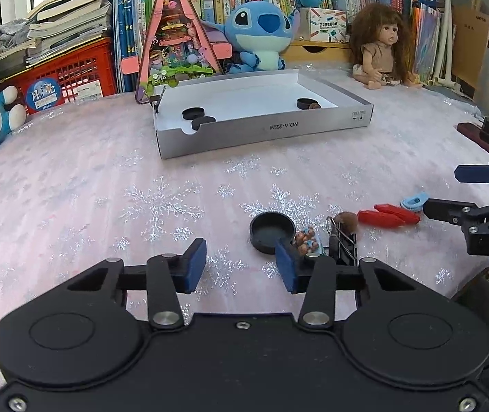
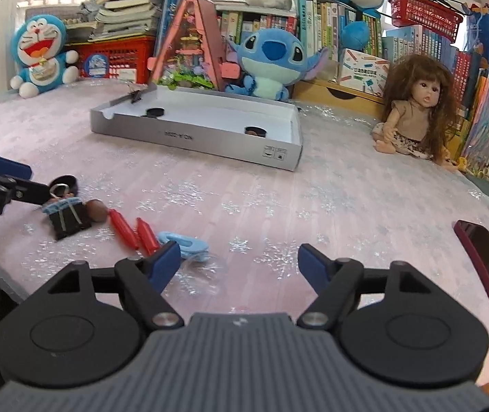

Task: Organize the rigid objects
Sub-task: 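Grasp the black cap with the left tool while the right tool grasps the clear cup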

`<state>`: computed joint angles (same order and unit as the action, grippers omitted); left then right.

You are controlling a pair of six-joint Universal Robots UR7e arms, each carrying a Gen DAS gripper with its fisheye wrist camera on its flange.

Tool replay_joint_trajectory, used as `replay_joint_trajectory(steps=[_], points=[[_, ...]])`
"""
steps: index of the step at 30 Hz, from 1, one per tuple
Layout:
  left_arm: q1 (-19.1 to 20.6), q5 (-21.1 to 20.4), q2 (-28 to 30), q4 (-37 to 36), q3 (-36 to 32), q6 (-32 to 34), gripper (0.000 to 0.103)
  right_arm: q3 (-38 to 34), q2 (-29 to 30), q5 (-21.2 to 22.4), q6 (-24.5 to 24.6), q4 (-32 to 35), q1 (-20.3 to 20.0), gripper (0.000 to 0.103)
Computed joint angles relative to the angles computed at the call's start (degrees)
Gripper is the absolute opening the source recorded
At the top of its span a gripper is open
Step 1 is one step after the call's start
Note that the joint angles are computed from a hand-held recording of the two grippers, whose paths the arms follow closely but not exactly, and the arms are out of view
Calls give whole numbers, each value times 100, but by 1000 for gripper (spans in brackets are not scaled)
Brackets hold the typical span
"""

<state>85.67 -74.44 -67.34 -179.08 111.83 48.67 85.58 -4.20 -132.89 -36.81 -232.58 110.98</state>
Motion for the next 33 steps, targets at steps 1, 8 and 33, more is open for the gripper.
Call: replay_joint_trajectory(steps=[1, 8, 33], points=[[4, 0, 3, 1, 6, 13, 42, 45, -14, 63, 0, -17, -2, 82], [5, 3, 124, -140, -15, -20, 43, 90, 22, 139, -63, 65, 29, 77], [-51, 75, 571, -587, -288, -422, 51, 177, -14, 211, 471, 254, 12, 34]])
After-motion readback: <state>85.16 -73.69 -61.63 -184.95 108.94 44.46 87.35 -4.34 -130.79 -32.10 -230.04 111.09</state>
